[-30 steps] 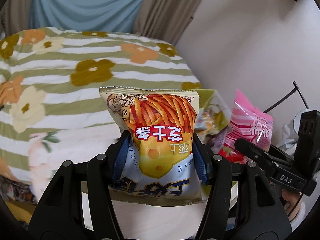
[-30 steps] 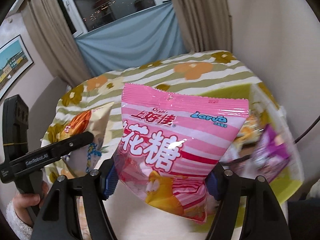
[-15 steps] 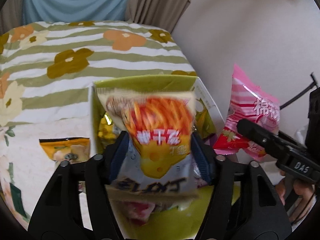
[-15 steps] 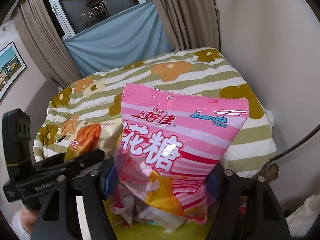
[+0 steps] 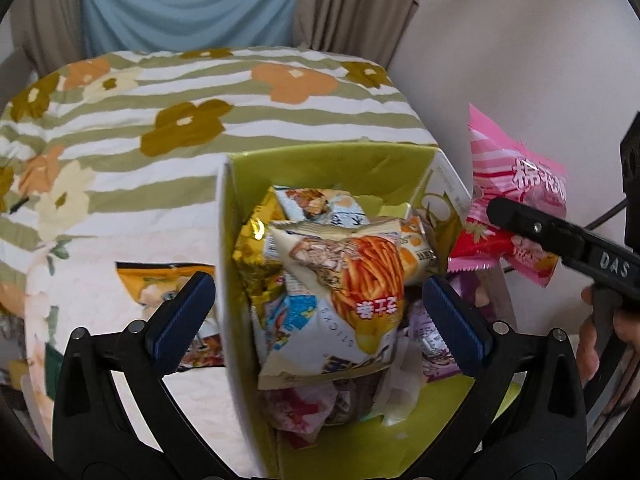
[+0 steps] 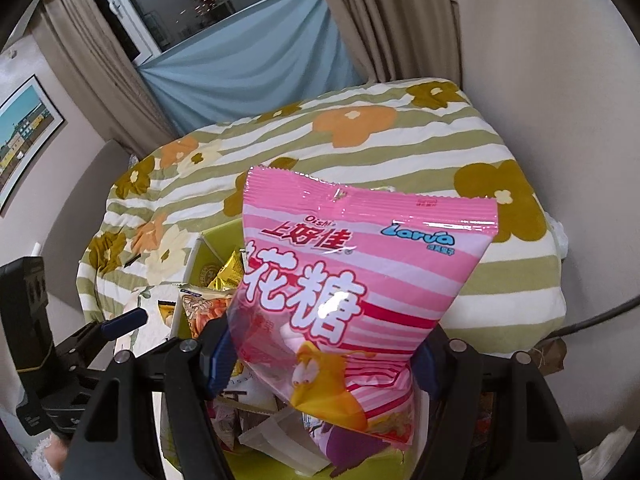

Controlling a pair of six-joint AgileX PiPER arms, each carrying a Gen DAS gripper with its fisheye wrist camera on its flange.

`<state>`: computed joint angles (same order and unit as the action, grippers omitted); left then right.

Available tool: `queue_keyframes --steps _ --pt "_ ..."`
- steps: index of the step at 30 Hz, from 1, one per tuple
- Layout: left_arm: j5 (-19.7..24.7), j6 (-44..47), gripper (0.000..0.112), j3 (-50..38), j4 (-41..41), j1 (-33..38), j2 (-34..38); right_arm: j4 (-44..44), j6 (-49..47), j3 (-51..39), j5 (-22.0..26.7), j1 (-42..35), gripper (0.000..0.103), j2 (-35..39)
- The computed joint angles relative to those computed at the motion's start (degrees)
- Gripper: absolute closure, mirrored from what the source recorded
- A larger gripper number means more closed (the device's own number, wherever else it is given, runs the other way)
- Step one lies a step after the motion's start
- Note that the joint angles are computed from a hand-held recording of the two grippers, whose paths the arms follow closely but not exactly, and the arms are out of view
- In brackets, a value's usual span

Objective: Organize snacks
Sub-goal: 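Lower the white stick bag with left tool while right tool lowers the pink marshmallow bag into the box, then open both tools to release the bags and move toward the remaining snacks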

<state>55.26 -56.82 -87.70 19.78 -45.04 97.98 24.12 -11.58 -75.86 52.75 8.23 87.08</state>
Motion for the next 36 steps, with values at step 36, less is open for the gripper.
queue_keyframes --steps 36 --pt "12.10 -7.47 0.010 5.49 14.49 -8.39 -12.32 -15.12 7.66 2.56 -8.61 11.00 0.007 -7.58"
